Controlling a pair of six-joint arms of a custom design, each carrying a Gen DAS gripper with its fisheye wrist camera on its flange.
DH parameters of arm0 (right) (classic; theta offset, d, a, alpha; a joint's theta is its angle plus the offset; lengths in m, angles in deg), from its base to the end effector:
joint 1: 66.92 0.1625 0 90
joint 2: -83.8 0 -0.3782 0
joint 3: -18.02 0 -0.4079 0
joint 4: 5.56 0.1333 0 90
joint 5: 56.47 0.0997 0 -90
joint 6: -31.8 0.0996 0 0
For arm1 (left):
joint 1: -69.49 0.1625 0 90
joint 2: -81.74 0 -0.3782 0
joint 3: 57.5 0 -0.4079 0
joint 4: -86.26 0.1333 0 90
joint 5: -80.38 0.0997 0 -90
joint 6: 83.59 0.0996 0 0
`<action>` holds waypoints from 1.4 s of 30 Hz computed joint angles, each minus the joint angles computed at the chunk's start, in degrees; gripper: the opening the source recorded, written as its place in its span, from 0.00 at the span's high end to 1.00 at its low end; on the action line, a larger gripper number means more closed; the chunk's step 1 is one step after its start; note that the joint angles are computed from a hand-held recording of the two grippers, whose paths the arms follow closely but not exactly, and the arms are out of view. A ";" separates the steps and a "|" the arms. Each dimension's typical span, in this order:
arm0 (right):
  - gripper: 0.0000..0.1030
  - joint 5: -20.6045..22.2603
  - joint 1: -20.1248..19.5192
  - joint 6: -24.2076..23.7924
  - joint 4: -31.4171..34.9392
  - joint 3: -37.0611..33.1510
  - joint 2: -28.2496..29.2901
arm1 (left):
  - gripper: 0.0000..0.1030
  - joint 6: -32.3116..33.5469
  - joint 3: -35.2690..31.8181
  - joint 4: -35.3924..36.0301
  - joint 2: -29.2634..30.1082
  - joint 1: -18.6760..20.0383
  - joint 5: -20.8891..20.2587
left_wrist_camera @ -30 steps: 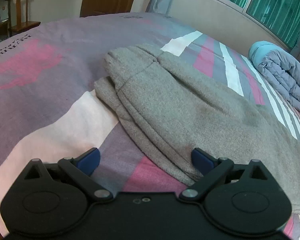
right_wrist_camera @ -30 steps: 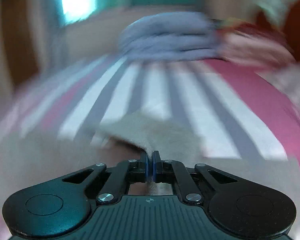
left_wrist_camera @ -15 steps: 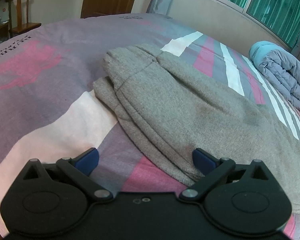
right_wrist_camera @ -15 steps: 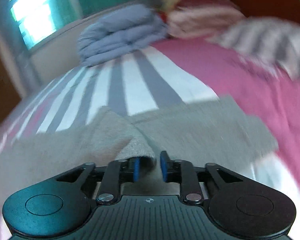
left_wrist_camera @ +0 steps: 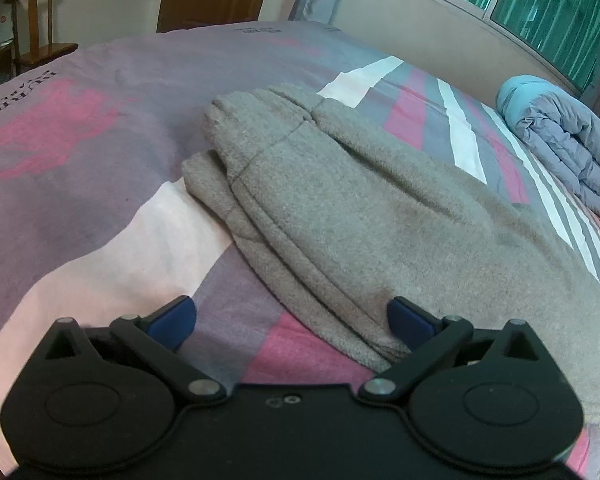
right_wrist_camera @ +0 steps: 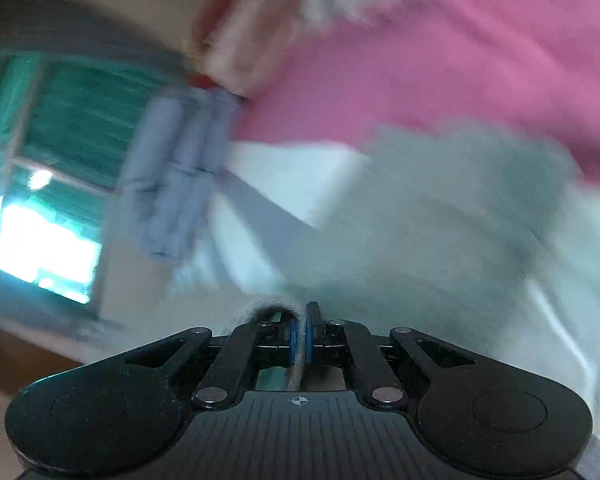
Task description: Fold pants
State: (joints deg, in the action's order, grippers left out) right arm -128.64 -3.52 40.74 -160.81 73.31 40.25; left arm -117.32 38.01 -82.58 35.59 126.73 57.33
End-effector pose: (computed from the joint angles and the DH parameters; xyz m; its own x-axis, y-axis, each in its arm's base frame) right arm -0.2158 -0.7967 0.3638 -0.9084 0.2863 -0.3048 0.4124 0.4932 -0.7659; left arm -0.1537 -0.6546 0.1408 -0.7392 -0.5470 -0.3929 0.0729 0.5150 -0.8541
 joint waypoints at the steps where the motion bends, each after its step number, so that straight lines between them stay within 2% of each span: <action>1: 0.96 1.17 -0.40 -0.93 -1.11 1.09 -0.18 | 0.06 0.12 0.01 -0.06 0.03 0.00 0.02; 5: 0.96 2.39 -0.82 -1.73 -3.23 2.69 -0.67 | 0.06 0.61 -0.06 -0.62 0.31 -0.04 0.20; 9: 0.96 1.36 -0.67 -2.09 -2.24 1.44 -0.15 | 0.06 0.61 0.00 -0.86 0.33 -0.05 0.08; 14: 0.96 4.63 -2.69 10.38 -5.83 -2.49 1.12 | 0.06 0.36 0.13 -0.14 -0.06 -0.03 -0.29; 18: 0.96 4.74 -3.00 12.26 -8.30 -1.77 1.06 | 0.06 0.74 0.00 -0.54 0.12 -0.02 -0.15; 20: 0.96 1.22 -1.97 6.84 -6.94 -1.07 0.22 | 0.06 0.99 0.02 -0.96 0.22 -0.03 -0.12; 23: 0.96 -0.80 -0.63 -1.17 -5.93 -0.39 -1.10 | 0.06 1.22 0.14 -0.98 0.06 -0.03 -0.35; 25: 0.96 -0.28 -0.22 -4.83 -6.94 2.49 -3.49 | 0.06 2.28 0.40 -2.18 -0.38 0.12 -1.25; 28: 0.96 -3.41 0.97 -9.16 -6.91 6.00 -6.47 | 0.06 5.19 0.97 -3.74 -0.92 0.45 -2.78; 29: 0.96 -4.82 1.24 -10.58 -7.09 7.71 -7.63 | 0.06 5.55 1.09 -3.75 -1.18 0.54 -3.28; 30: 0.96 -8.64 1.74 -12.58 -6.90 8.48 -7.91 | 0.06 5.89 1.21 -3.73 -1.48 0.61 -3.73; 31: 0.96 -12.63 2.18 -13.49 -4.83 7.21 -7.06 | 0.07 5.78 1.39 -3.63 -1.82 0.64 -4.11; 32: 0.96 -14.23 2.12 -13.20 -2.47 6.76 -6.74 | 0.09 5.34 1.68 -3.55 -2.26 0.53 -4.34; 34: 0.96 -12.98 1.83 -11.50 -3.88 9.01 -7.96 | 0.18 6.73 2.52 -6.30 -2.58 -0.12 -3.81; 35: 0.94 -12.49 1.99 -12.16 -7.35 12.03 -9.42 | 0.22 8.95 3.00 -9.03 -2.53 -0.46 -3.48; 37: 0.91 -11.86 2.64 -15.35 -12.40 16.66 -11.60 | 0.24 15.88 3.38 -18.40 -1.12 -1.20 -1.59; 39: 0.91 -10.97 3.18 -18.54 -17.53 21.73 -13.70 | 0.28 21.99 3.10 -27.06 0.17 -1.39 -1.50; 42: 0.90 -9.54 4.03 -20.90 -23.00 27.76 -16.02 | 0.34 24.40 2.29 -31.74 0.40 -0.77 -2.91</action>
State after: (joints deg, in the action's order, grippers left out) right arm -138.18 0.51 19.85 -183.82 101.06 24.23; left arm -92.92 40.30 -114.32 35.99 125.96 54.42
